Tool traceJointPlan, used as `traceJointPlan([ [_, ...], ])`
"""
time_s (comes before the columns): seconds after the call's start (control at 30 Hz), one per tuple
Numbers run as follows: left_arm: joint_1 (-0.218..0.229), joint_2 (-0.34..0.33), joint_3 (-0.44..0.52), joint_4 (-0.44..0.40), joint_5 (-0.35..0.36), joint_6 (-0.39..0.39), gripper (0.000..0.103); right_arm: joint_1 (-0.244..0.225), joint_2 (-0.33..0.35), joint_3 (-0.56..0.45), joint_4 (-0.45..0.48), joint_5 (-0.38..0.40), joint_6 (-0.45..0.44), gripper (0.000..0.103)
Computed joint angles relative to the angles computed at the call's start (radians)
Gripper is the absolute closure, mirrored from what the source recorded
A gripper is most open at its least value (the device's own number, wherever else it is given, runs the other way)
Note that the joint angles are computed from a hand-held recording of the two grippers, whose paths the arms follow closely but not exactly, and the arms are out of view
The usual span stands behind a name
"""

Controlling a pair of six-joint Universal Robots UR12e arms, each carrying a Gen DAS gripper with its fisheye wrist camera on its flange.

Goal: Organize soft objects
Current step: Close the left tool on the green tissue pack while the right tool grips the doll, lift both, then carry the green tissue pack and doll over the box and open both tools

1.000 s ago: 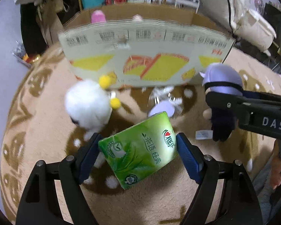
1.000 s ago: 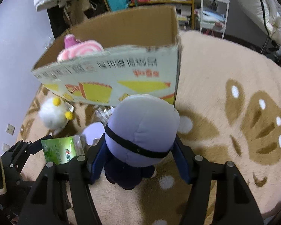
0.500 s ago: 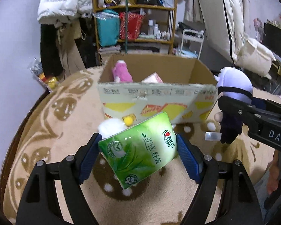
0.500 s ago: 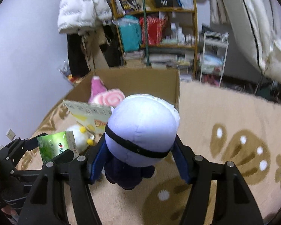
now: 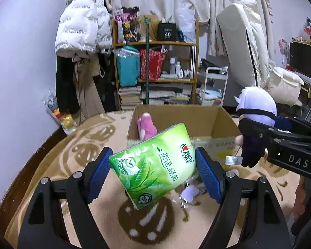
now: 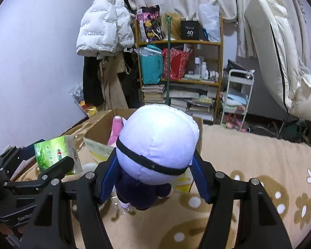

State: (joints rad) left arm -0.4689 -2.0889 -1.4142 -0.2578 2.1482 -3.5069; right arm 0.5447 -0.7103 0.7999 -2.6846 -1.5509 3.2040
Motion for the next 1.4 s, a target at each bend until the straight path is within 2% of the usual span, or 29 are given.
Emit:
traceJointPlan([
  [0.1, -0.003, -0.014, 0.017, 0.053, 0.036, 0.039, 0.023, 0.000, 0.016, -0.035, 0.002, -0.003, -0.002, 0.034],
  [0.3, 0.005, -0.041, 0.063, 0.109, 0.037, 0.131, 0.023, 0.002, 0.060, -0.115, 0.004, -0.013, -0.012, 0.034],
  [0.63, 0.026, -0.083, 0.145, 0.100, 0.035, 0.231, 0.023, -0.005, 0.156, -0.302, 0.038, -0.007, -0.026, 0.034],
  [0.73, 0.041, -0.087, 0.154, 0.076, -0.006, 0.222, 0.023, -0.015, 0.186, -0.362, 0.073, 0.033, 0.006, 0.034],
  [0.93, 0.056, -0.110, 0.177, 0.044, -0.022, 0.224, 0.023, -0.030, 0.220, -0.418, 0.129, 0.068, 0.047, 0.033],
  [1.13, 0.072, -0.127, 0.192, -0.004, -0.054, 0.191, 0.023, -0.042, 0.257, -0.472, 0.205, 0.105, 0.095, 0.033],
  [1.4, 0.094, -0.133, 0.191, -0.054, -0.107, 0.110, 0.022, -0.047, 0.301, -0.545, 0.295, 0.128, 0.097, 0.032],
])
